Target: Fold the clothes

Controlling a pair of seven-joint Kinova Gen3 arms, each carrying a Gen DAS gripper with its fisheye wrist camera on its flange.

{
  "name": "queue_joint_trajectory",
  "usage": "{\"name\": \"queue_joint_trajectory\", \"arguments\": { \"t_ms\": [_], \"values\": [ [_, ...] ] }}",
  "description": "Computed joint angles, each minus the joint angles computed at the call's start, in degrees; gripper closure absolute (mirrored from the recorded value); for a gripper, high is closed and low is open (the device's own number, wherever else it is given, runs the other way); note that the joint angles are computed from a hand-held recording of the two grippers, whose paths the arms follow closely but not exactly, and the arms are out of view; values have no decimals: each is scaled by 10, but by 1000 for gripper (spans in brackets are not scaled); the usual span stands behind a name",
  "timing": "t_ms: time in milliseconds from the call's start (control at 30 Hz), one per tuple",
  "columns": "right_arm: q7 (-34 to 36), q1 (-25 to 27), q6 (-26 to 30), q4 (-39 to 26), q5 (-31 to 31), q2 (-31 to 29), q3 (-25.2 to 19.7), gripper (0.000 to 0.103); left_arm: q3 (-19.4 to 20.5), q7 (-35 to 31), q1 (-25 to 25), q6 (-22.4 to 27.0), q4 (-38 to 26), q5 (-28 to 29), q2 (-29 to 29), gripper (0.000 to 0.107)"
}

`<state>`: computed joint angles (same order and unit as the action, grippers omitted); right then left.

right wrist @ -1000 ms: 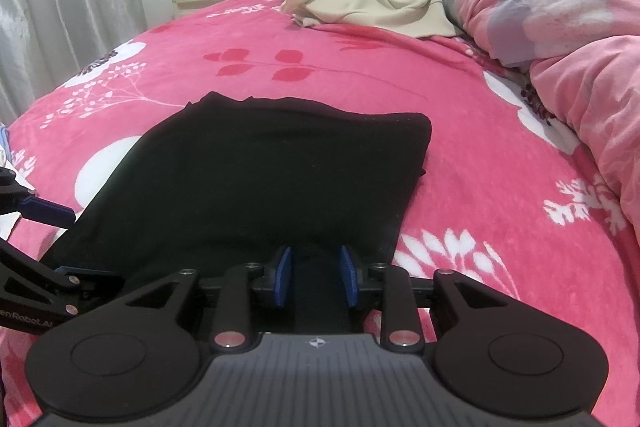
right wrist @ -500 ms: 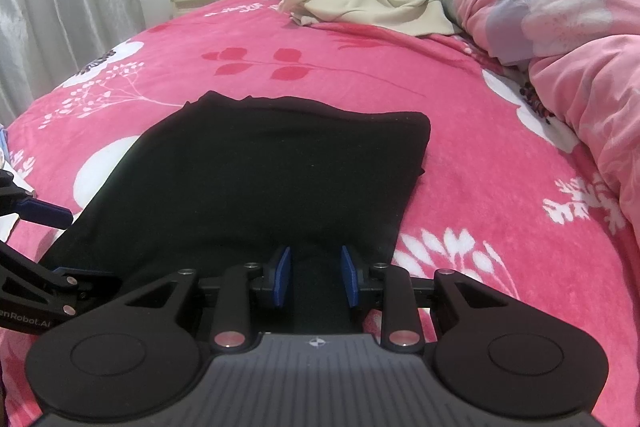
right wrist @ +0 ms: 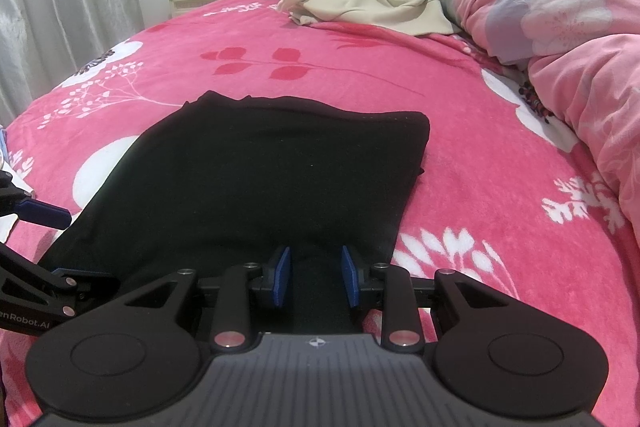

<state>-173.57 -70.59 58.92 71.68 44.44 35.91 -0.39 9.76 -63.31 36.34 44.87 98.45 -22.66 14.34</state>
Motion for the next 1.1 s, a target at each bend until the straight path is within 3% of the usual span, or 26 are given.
{"name": "queue_joint_trajectory", "arguments": {
  "t_ms": [1100],
  "values": [
    [-3,1,-2,3,1,-1,-1,73,0,14,6,5,-1,-6,1,28]
  ]
}}
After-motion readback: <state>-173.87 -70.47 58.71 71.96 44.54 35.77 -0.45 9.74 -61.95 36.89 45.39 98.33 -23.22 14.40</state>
